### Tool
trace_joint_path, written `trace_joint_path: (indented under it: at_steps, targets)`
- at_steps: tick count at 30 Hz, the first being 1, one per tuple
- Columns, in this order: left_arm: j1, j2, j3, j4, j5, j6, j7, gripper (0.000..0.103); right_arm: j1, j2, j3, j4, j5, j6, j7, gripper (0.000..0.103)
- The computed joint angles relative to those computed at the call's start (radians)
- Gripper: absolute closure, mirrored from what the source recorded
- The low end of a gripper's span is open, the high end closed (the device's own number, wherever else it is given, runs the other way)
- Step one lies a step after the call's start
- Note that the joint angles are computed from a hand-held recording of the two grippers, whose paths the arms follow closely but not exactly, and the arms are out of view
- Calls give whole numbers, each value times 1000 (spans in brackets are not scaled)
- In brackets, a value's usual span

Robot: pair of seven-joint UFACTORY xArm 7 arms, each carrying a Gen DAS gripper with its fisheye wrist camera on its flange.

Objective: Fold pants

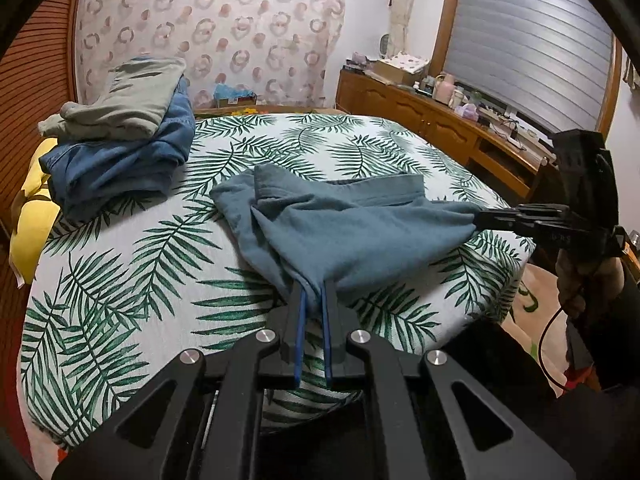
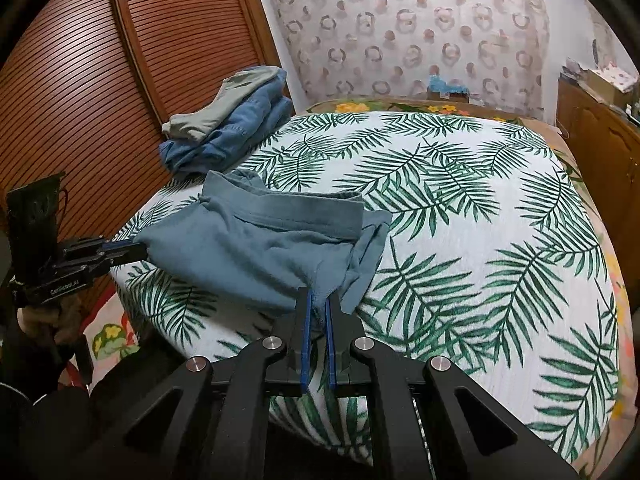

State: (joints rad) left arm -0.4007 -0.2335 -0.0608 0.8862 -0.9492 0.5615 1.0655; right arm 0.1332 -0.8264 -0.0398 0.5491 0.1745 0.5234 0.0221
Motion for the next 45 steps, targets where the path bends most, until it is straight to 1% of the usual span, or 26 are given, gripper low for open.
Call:
trace_joint_path:
  at_steps: [5, 8, 10, 11, 12, 13, 15, 17, 18, 19, 21, 23, 27, 30, 33, 38, 45]
  targets:
    - [7, 19, -15, 6, 43, -6, -44, 95, 0, 13, 3, 11, -10, 28, -7, 98]
    - [4, 19, -21, 3, 66, -28, -62, 88, -5, 14, 12, 13, -17, 33, -4, 98]
    - [0, 17, -15, 5, 57, -31, -58, 75, -9, 13, 15, 16, -20, 35, 0, 96]
    - [-1, 15, -13, 5, 52, -37, -57, 73, -11, 12, 17, 17, -22, 37, 2, 95]
    - [-1, 15, -12, 6, 50, -45, -57, 67, -11, 9, 18, 18, -23, 40, 3, 95]
    - [-1, 16, -10, 9, 49, -51, -59, 59, -12, 8, 18, 18, -25, 41, 3, 95]
    - [-1, 25, -4, 21, 36, -57, -56, 53, -23, 4, 27, 21, -37, 44, 9, 92]
    - [8, 43, -10, 39, 56, -69, -83, 33, -31, 2, 32, 25, -48, 46, 13, 88]
    - [7, 57, -9, 52, 47, -76, -78, 18, -34, 5, 33, 29, -53, 44, 14, 87]
    - [8, 67, -7, 63, 34, -71, -70, 18, -35, 11, 32, 34, -54, 44, 16, 86]
    - [18, 95, -16, 92, 53, -58, -97, 18, -30, 19, 25, 40, -53, 37, 11, 85]
    - [25, 109, -27, 103, 53, -74, -102, 18, -27, 37, 21, 51, -54, 29, 4, 84]
    - [33, 155, -49, 146, 71, -66, -105, 18, -22, 104, 21, 88, -58, 7, -15, 76]
    - [39, 186, -69, 171, 107, -82, -135, 18, -2, 163, 0, 116, -38, -11, -41, 73]
    - [45, 214, -85, 198, 129, -97, -152, 18, 4, 213, -11, 144, -15, -20, -58, 73]
    - [58, 254, -103, 225, 171, -112, -189, 18, -42, 298, 11, 195, -37, -20, -39, 72]
    - [78, 290, -117, 227, 248, -119, -263, 18, -18, 356, -13, 231, 14, -40, -83, 72]
